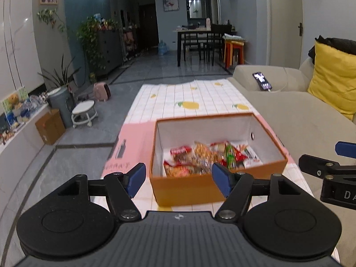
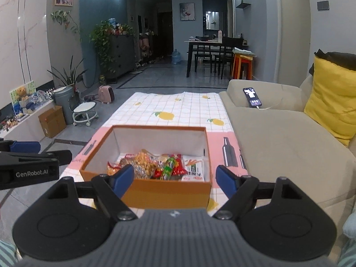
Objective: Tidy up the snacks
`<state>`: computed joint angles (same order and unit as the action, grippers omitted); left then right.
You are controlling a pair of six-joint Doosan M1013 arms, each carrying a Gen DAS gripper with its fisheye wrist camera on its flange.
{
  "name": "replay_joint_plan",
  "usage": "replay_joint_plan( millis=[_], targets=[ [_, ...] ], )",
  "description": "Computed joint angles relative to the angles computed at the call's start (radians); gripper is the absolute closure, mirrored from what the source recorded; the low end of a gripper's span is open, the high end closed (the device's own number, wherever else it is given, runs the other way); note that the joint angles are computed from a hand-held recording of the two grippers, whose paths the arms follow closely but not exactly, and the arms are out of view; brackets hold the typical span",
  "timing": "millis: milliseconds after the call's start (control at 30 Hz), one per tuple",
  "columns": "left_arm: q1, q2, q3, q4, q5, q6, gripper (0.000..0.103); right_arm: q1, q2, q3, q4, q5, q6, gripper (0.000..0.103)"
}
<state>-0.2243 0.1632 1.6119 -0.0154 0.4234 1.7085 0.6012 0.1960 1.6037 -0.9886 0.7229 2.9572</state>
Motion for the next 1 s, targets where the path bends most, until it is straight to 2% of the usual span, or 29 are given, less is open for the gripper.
replay_joint_plan(
  millis=[200, 400, 1000],
  targets=[
    [-0.003, 0.003, 0.020, 0.033, 0.039, -0.057, 0.023, -0.002, 0.014, 0.006, 0.057, -0.013, -0.034, 0.025],
    [0.003, 0.010, 0.020, -0.017, 0.067, -0.029, 0.023, -0.009, 0.028, 0.004, 0.091, -0.019, -0.038, 0.025],
    [0.002, 0.009, 0.027, 0.001, 0.066, -0.054, 0.023, -0.016, 0.030, 0.000, 0.116, -0.041, -0.062, 0.025]
  ],
)
